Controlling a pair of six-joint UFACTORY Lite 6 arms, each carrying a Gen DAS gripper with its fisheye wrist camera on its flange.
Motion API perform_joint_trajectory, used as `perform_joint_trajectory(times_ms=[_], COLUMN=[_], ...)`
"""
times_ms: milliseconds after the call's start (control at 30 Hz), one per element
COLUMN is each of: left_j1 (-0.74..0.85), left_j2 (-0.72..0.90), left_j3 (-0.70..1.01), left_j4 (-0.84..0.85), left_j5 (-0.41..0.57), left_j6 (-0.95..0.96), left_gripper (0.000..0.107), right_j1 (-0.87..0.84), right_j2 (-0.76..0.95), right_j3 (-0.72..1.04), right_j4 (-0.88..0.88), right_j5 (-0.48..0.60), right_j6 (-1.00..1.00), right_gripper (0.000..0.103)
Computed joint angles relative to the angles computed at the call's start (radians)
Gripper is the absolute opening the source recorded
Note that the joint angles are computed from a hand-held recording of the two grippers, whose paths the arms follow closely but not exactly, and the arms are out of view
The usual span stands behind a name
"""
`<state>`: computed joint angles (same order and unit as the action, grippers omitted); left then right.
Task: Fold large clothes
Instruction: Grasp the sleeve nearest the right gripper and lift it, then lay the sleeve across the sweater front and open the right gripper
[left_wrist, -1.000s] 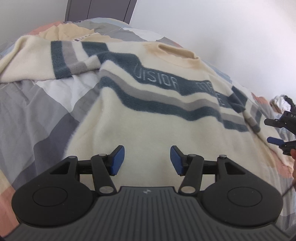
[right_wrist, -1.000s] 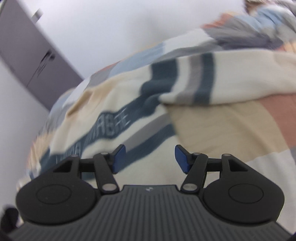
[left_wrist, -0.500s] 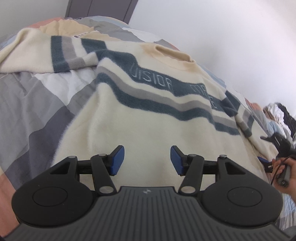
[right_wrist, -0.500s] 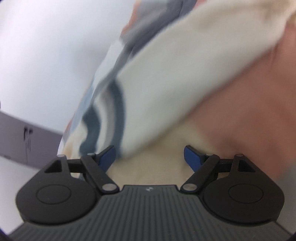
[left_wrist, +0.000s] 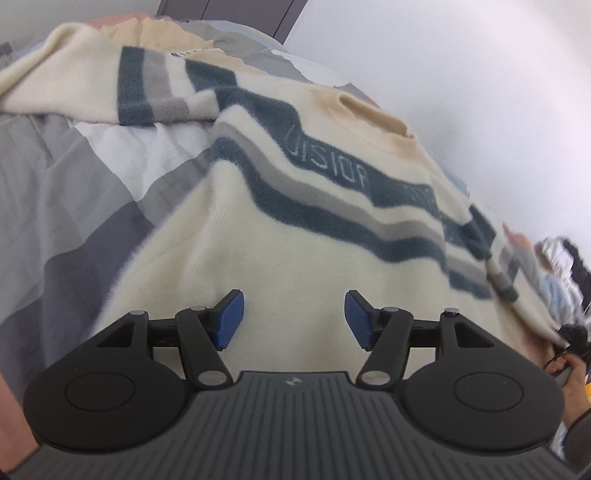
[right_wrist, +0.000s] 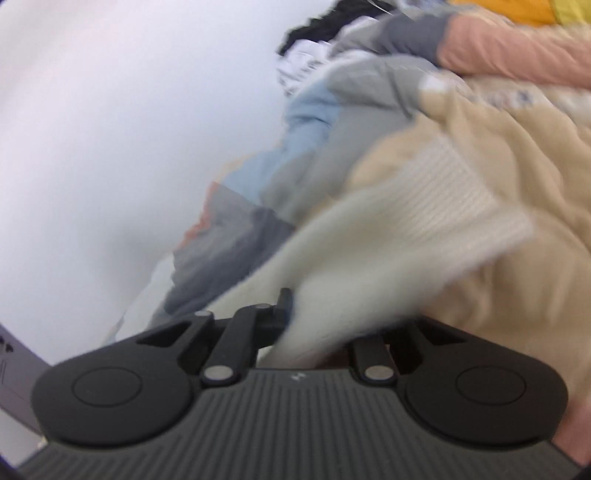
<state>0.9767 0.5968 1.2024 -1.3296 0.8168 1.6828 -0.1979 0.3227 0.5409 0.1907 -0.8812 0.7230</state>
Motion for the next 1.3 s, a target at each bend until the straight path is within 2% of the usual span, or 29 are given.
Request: perform_joint_trajectory(times_ms=[200,333,533,700,867,1000,1200,1300], left_j1=[-0.051,-0.052,-0.040,0.029,0.103,0.161,0.197,0.203], left_j2=[-0.020,-0.011,0.022,0.028,0.060,0.086,0.159,0.215], left_j3=[-0.004,0.021,0.064,0.116,0.198,0.266,0.394,0.480], left_j4=[-0.034,0.044,0.118,0.199,0.241,0.235,0.196,0.191], left_j5=[-0.072,-0.044,0.004,0.103,0.198,0.279,0.330,0.347], left_j6=[0.018,-0.030,-0.071,-0.149,-0.207,-0.236,-0.267,-0.298], left_gripper=[0.067,0.070,0.071,0.071,0.071,0.071,0.071,0.071], right_j1=[-0.031,0.034,0.326,0.691,1.018,1.198,1.367,1.437], right_j2=[-0.056,-0.132,-0.343,-0.372,-0.192,0.043,0.406,0.593], right_j3=[0.157,0.271,0.364,0.532,0.747,0.934,1.144,1.309], right_j4=[0.115,0.315,0.719,0.996,1.114,1.185,1.282,1.389], right_j5=[0.176,0.293,0.343,0.235,0.093,0.046,0.064,0.076], right_j6=[-0.239,-0.533,-1.017,-1.479,-1.660,-1.783,-1.947,-2.067], right_gripper=[0.009,0.010,0.010,0.010,0.010,0.010,0.011,0.012])
